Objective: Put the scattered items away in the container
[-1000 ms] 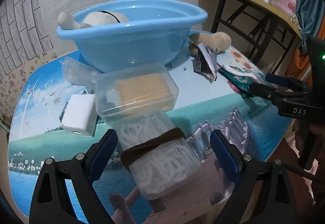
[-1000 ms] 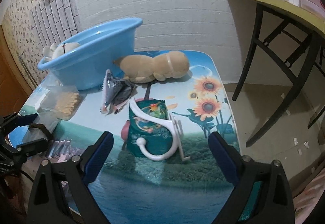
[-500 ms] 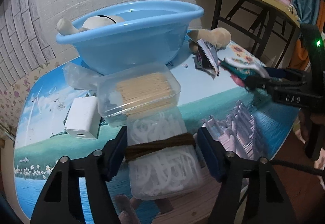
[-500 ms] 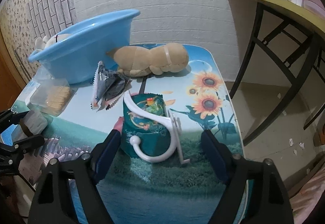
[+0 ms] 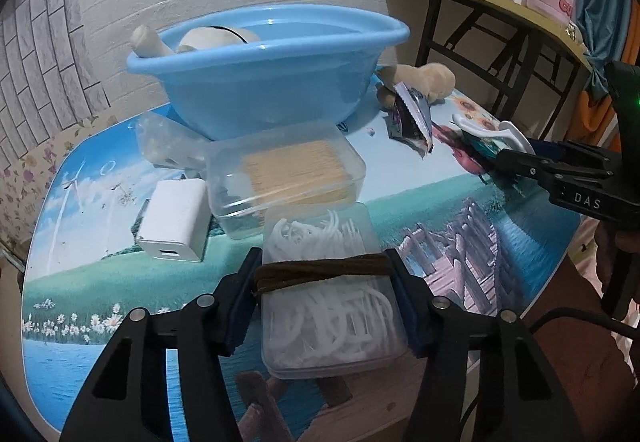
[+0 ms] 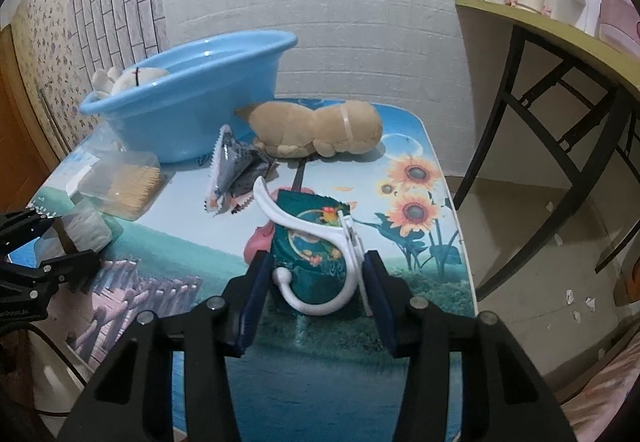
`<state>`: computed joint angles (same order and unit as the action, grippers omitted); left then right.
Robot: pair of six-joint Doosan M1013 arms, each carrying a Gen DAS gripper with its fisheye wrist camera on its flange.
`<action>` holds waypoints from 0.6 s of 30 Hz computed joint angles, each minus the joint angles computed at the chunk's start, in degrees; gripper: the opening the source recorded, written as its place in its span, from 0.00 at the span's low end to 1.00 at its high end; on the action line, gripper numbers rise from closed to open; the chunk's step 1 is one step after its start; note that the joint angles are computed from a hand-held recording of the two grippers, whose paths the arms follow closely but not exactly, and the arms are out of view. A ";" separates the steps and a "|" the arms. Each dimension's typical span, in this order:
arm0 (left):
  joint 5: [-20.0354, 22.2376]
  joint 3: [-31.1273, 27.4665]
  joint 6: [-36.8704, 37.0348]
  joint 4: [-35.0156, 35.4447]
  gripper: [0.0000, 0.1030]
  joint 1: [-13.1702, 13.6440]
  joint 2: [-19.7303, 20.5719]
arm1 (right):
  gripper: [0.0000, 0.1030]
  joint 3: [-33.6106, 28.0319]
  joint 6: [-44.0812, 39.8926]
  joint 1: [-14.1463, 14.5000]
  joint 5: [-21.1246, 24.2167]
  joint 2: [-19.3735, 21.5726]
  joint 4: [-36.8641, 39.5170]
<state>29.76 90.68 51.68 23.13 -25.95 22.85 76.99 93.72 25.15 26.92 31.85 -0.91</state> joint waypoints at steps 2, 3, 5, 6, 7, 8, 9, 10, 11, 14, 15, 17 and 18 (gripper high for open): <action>-0.26 0.09 -0.51 0.38 0.57 0.08 -0.28 | 0.45 0.24 -0.36 0.01 -0.50 -0.31 0.51; -0.34 0.09 -0.75 0.55 0.57 0.12 -0.41 | 0.45 0.31 -0.51 0.05 -0.70 -0.38 0.69; -0.93 0.25 -1.00 0.76 0.57 0.23 -0.91 | 0.45 0.46 -1.17 0.10 -1.25 -0.68 1.37; -1.21 0.27 -1.15 0.86 0.57 0.28 -1.02 | 0.45 0.49 -1.58 0.14 -1.45 -0.82 1.79; -1.71 0.36 -1.36 0.91 0.57 0.38 -1.30 | 0.45 0.49 -2.22 0.15 -1.60 -0.91 2.39; -1.94 0.39 -1.44 0.85 0.57 0.48 -1.47 | 0.45 0.46 -3.76 0.12 -1.69 -1.00 3.93; -2.07 0.33 -1.55 0.85 0.57 0.56 -1.55 | 0.45 0.27 -6.04 0.01 -1.35 -0.96 6.37; -2.14 0.30 -1.67 0.92 0.57 0.61 -1.61 | 0.45 0.14 -7.24 -0.04 -1.11 -0.91 7.80; -2.21 0.30 -2.20 1.44 0.57 0.64 -1.73 | 0.45 -0.08 -9.44 -0.19 -0.58 -0.76 10.60; -2.24 0.35 -2.88 2.25 0.57 0.66 -1.94 | 0.45 -0.33 -12.21 -0.24 0.29 -0.51 14.37; -2.21 0.35 -2.92 2.21 0.57 0.72 -1.92 | 0.45 -0.63 -14.11 -0.36 1.22 -0.29 16.50; -2.04 0.34 -2.82 1.88 0.57 0.84 -1.81 | 0.45 -0.87 -16.57 -0.50 2.61 0.05 19.71; -2.04 0.36 -2.67 1.60 0.57 0.90 -1.77 | 0.45 -0.90 -15.99 -0.38 2.84 0.20 19.19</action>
